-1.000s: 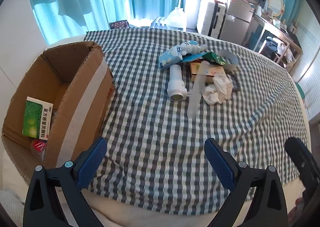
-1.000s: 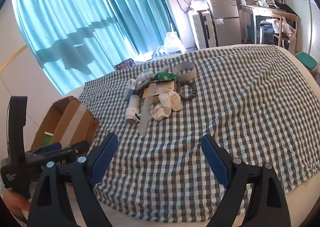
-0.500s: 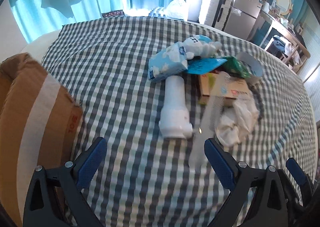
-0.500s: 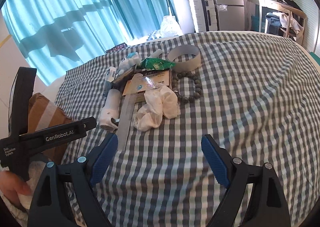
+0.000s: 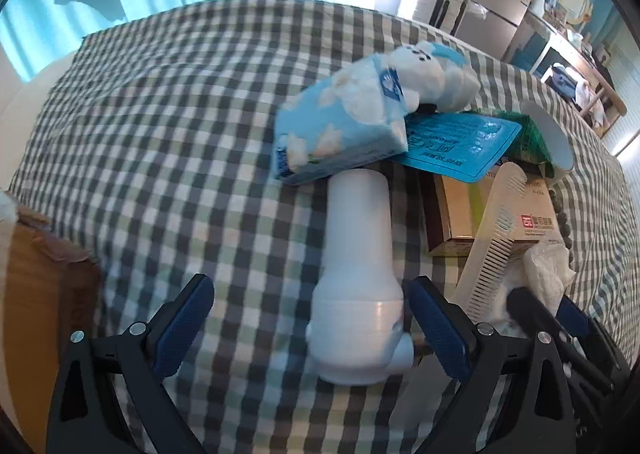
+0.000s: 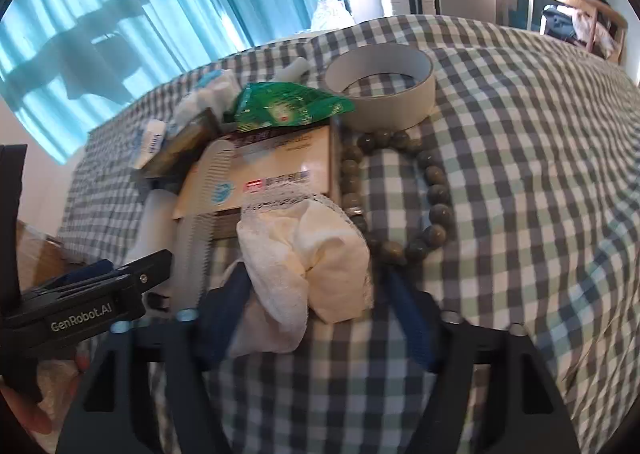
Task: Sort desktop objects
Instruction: 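Grasp the white bottle with the left tool while the right tool grasps the lace tissue, then carry the white bottle and lace tissue over the cardboard box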
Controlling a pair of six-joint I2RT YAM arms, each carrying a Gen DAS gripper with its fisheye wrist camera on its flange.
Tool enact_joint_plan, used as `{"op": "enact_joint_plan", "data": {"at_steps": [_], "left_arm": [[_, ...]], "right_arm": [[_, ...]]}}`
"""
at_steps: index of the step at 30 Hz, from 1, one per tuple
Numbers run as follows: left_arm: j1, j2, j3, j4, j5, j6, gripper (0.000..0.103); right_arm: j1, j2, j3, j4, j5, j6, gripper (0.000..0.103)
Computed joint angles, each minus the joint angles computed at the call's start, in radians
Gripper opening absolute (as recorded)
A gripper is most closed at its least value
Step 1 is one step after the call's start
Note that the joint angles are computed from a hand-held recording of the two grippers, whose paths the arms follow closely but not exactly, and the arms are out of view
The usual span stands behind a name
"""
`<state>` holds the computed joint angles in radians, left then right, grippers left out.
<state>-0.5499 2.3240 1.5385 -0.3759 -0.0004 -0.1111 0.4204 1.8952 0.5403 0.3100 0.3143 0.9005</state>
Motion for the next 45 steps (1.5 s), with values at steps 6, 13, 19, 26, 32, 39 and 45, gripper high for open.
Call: {"op": "enact_joint_plan", "data": {"at_steps": [6, 13, 19, 26, 32, 39, 45], "left_arm": [[-0.026, 0.057, 0.050, 0.001, -0.032, 0.002, 0.084], [-0.063, -0.035, -0.044, -0.001, -0.062, 0.117, 0.043], [-0.013, -0.253, -0.335, 0.073, -0.024, 0.101, 0.043], [0.044, -0.655, -0.629, 0.067, 0.035, 0.063, 0.043], [0.014, -0.916, -0.657, -0.099, 0.040, 0.045, 0.043], [0.026, -1.152, -0.668, -0.275, 0.049, 0.030, 0.043], [-0.016, -1.305, -0.649, -0.375, -0.010, 0.005, 0.043]], "right_arm": [[0.038, -0.058, -0.047, -0.024, 0.042, 0.008, 0.016], [0.178, -0.231, -0.160, -0.122, 0.105, 0.165, 0.016], [0.353, -0.368, -0.135, -0.347, 0.185, 0.317, 0.016], [0.571, -0.441, 0.008, -0.656, 0.296, 0.484, 0.016], [0.796, -0.448, 0.179, -0.971, 0.398, 0.724, 0.016], [0.998, -0.363, 0.411, -1.308, 0.480, 0.953, 0.016], [1.092, -0.306, 0.583, -1.544, 0.519, 1.076, 0.016]]}}
